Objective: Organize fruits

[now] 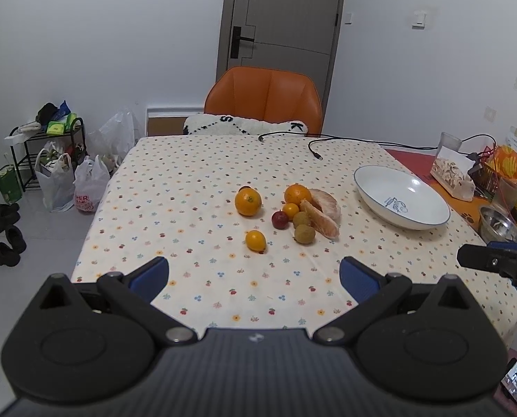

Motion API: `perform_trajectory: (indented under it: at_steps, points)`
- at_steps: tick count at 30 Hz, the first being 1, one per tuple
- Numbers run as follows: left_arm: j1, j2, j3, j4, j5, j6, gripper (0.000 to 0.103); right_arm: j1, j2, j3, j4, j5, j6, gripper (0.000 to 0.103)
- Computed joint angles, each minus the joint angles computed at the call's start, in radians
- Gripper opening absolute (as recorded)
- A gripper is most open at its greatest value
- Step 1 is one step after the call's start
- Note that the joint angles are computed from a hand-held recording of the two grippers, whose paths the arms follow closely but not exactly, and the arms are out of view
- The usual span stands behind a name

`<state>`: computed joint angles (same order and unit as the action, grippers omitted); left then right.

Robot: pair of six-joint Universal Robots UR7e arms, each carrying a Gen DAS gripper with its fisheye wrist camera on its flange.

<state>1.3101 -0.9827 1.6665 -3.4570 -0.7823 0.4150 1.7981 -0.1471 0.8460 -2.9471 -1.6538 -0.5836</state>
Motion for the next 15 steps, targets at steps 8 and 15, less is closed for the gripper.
perform_trajectory:
  at_steps: [8, 15]
  points:
    - [0.002, -0.002, 0.003, -0.006, -0.024, 0.017, 0.103, -0.001, 0.002, 0.004, -0.021, 0.008, 0.003, 0.103]
    - [0.009, -0.013, 0.014, -0.010, -0.027, 0.010, 0.103, 0.002, 0.009, -0.003, -0.025, -0.008, 0.002, 0.103]
